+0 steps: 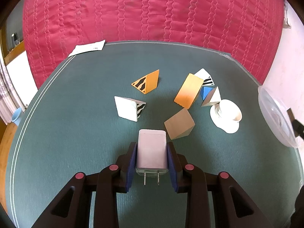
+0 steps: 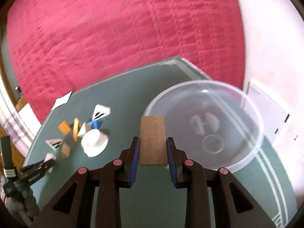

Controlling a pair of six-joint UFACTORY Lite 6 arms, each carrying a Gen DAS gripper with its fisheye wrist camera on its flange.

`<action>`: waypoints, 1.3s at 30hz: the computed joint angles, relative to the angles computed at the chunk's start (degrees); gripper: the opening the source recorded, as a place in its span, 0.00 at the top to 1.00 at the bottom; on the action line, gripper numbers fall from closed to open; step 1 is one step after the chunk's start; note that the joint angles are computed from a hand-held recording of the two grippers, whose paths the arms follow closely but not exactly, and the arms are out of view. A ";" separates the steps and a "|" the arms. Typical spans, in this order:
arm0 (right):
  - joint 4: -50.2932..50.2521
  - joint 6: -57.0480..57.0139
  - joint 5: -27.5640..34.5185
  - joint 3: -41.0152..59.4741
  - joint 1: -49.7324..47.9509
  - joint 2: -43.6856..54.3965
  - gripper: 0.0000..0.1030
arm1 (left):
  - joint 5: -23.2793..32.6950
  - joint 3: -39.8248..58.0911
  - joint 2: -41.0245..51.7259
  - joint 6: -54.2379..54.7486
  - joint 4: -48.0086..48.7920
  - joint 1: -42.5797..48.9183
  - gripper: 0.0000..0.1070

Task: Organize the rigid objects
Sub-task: 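Carry the brown block into the clear bowl and open the right gripper while the left carries the charger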

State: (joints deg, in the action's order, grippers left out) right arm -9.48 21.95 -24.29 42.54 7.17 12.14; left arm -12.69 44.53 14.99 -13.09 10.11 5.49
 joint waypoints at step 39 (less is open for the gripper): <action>-2.53 -1.58 -14.49 -7.15 -20.37 3.50 0.50 | 4.47 12.36 1.10 58.30 -63.26 -27.09 0.70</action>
